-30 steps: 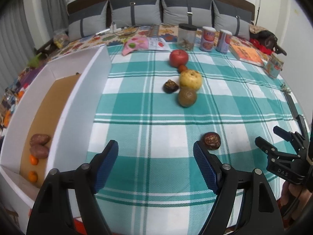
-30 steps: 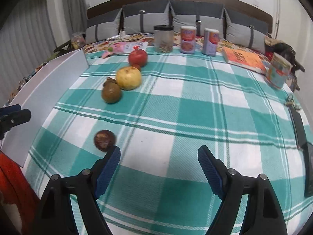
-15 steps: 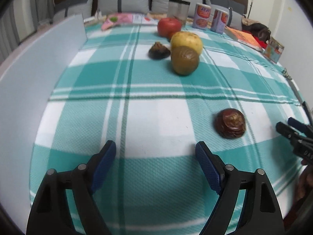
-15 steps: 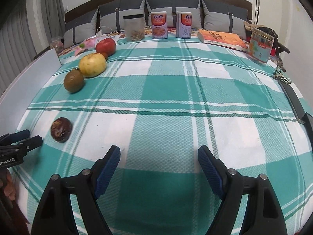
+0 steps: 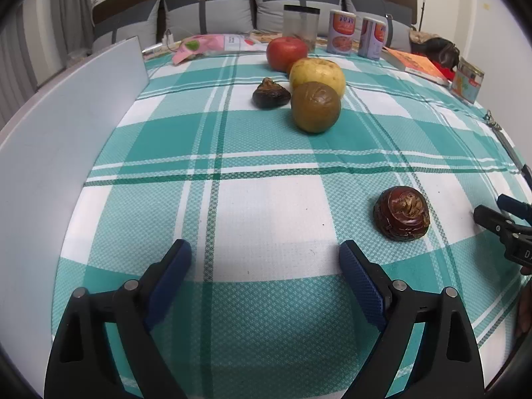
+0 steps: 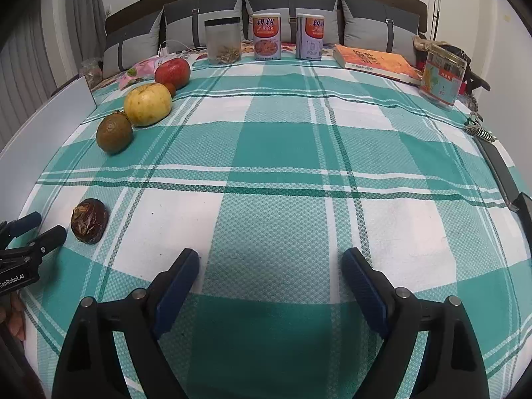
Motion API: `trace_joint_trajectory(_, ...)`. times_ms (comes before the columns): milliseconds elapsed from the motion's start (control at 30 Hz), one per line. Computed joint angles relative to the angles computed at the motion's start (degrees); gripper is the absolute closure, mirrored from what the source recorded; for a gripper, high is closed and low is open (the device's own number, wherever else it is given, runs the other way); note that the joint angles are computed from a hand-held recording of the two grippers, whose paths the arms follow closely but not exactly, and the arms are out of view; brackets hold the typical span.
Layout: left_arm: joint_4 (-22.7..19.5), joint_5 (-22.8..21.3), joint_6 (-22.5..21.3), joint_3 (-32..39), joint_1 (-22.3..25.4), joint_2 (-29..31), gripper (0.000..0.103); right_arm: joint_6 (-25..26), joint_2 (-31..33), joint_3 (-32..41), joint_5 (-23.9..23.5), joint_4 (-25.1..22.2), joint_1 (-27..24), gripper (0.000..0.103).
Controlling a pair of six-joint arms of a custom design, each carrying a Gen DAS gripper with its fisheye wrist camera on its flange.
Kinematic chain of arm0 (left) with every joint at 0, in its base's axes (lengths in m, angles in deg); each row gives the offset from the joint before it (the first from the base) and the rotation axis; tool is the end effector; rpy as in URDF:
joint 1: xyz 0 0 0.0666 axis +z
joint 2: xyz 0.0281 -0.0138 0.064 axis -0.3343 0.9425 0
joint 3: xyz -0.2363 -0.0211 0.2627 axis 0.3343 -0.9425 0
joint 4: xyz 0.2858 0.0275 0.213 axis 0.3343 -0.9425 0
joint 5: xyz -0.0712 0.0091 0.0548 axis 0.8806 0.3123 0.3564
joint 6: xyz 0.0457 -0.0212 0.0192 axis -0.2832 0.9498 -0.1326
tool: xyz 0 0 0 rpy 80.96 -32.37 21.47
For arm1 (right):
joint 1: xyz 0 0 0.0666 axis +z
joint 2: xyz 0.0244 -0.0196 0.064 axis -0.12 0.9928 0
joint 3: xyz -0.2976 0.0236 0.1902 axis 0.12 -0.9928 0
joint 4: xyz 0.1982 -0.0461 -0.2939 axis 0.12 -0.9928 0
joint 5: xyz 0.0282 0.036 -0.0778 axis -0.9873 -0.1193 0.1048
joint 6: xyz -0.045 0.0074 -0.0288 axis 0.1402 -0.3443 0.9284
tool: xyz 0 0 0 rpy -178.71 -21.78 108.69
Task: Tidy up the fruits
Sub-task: 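Return both tools over the fruit row on the plaid cloth, then close the left tool on the brown round fruit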
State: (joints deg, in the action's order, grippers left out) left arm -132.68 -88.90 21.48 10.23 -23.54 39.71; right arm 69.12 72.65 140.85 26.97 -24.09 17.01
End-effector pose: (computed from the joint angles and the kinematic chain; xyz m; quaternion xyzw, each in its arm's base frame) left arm 0.4278 -0.0261 0.4424 -0.0685 0.9394 0.0178 0.3354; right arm 0.4838 0.2099 0.4488 -0.1161 0.9370 0.0415 0.3270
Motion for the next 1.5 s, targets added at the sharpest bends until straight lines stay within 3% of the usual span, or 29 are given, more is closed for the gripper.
trace_joint_trajectory(633, 0.06, -0.06, 0.03, -0.04, -0.01, 0.03, 0.01, -1.05, -0.32, -0.46, 0.06, 0.5, -0.18, 0.015)
trace_joint_trajectory(1300, -0.08, -0.06, 0.13, 0.04, -0.01, 0.03, 0.01, 0.8, 1.35, 1.74, -0.42, -2.07, 0.21, 0.004)
trace_joint_trajectory(1367, -2.3, 0.96, -0.18, 1.92, 0.32, 1.17, 0.01, 0.95, 1.43, 1.85, -0.39, -2.21, 0.22, 0.003)
trace_joint_trajectory(1500, -9.7, 7.62, -1.6, 14.98, 1.15, 8.93, 0.011, 0.8, 1.43, 1.81, -0.48, -2.13, 0.25, 0.003)
